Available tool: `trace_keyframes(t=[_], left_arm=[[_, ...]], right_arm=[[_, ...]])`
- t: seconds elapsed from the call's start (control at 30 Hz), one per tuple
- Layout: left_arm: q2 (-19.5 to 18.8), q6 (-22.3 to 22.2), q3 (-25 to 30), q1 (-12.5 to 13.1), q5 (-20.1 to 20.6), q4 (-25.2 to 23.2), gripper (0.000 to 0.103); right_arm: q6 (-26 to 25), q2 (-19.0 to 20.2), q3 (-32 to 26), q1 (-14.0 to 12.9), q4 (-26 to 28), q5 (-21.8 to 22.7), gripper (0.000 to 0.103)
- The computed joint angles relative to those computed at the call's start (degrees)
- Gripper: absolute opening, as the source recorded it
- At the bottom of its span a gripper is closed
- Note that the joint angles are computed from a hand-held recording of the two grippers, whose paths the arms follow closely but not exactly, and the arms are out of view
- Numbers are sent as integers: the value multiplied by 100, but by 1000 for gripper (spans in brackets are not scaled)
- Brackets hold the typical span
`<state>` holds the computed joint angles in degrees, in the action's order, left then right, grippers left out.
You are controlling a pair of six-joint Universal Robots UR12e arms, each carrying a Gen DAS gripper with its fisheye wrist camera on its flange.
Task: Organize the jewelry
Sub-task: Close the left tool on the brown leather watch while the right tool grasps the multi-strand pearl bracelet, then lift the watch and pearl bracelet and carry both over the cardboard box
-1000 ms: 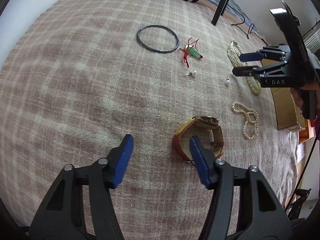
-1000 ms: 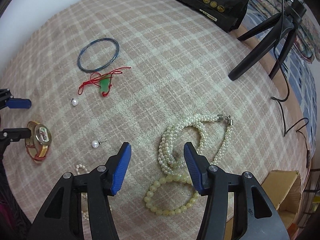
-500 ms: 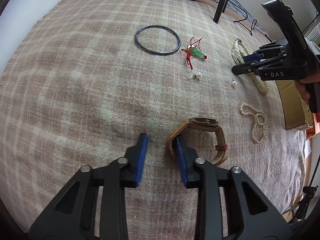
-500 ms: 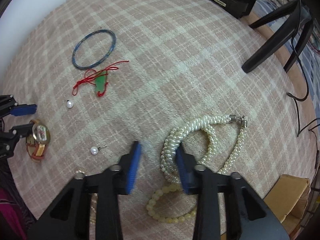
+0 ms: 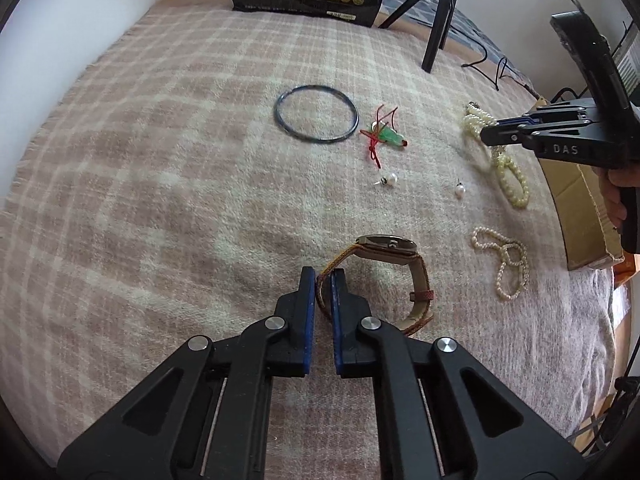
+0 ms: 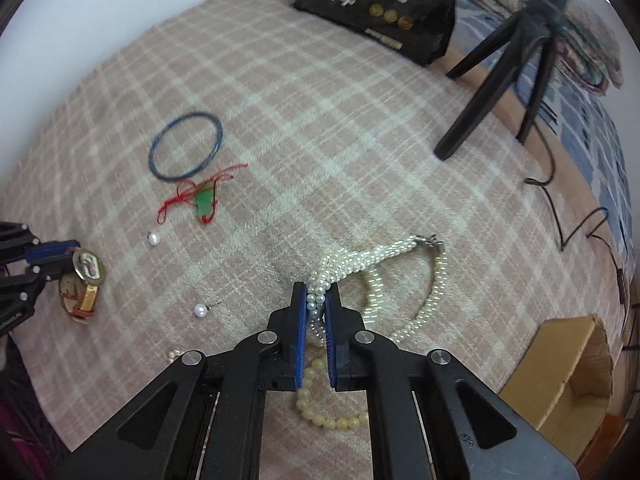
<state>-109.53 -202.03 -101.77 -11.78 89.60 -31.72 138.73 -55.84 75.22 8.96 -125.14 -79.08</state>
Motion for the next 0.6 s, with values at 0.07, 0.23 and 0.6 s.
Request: trace_keyframes(t=[0.07,0.23,0.6], left_arm=[[20,-3,-18,-12,59,62,5],[75,-28,-73,-21,149,233,5],[254,-1,-197,-64,411,557,5]], right_arm=[[158,-75,89,-54,-179,136,7],[487,-283,313,-162,-537,474,7],[865,-858,753,-333,-1020,801,6]])
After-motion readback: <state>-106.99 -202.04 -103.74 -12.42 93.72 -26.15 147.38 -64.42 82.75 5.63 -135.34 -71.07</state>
